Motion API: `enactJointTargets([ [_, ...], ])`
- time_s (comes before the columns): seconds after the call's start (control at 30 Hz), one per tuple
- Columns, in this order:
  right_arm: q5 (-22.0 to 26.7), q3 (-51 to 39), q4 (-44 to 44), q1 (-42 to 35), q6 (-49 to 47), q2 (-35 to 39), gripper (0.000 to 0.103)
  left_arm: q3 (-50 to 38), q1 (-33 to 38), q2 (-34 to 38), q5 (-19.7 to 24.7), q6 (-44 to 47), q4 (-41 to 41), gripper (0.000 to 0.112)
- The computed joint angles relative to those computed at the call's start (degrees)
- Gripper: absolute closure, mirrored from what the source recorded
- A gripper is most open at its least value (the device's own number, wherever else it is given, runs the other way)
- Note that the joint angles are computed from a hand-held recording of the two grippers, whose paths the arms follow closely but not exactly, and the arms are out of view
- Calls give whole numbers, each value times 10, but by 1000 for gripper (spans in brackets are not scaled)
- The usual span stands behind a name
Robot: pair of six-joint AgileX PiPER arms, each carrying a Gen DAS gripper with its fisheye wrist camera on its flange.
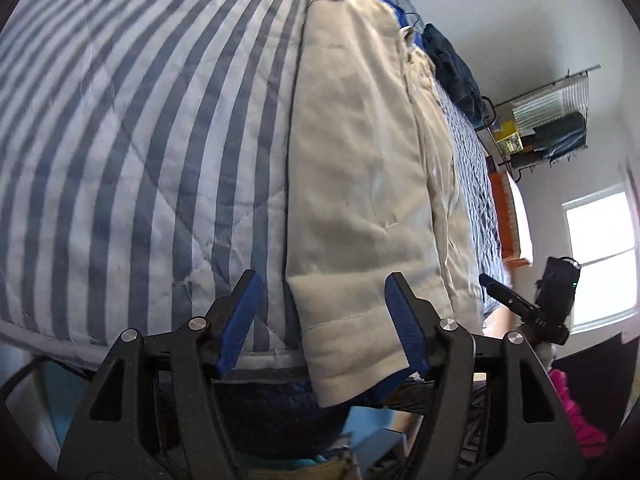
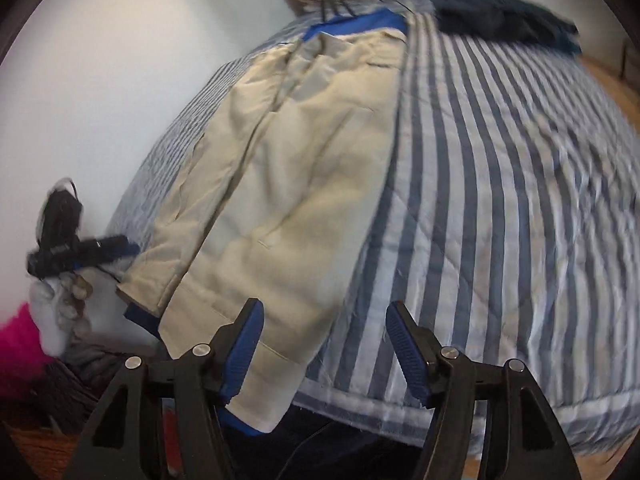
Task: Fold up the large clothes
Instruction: 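Grasp the jacket hem with both grippers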
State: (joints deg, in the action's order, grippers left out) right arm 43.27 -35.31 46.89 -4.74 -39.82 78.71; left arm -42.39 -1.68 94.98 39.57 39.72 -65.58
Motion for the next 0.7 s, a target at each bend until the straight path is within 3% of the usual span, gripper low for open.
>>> enactJointTargets([
  [0.2,52,20,116,-50,-122,69,43,14,42,34,69,60,-72,46],
  [0.27,69,21,142,-50,-145,87,43,17,42,39,72,74,-77,46],
  [0.37,96,12,168,-37,-165,119,53,-1,21,49,82,68,-68,53],
  [0.47,89,4,185,-16,-171,139,53,-11,-15,61,73,77,-71,53],
  [0.57,115,6,215,-34,-201,166,53,-21,-32,57,69,69,-56,53],
  [0.7,131,18,218,-45,-218,170,54,-18,-27,67,85,58,-54,71],
])
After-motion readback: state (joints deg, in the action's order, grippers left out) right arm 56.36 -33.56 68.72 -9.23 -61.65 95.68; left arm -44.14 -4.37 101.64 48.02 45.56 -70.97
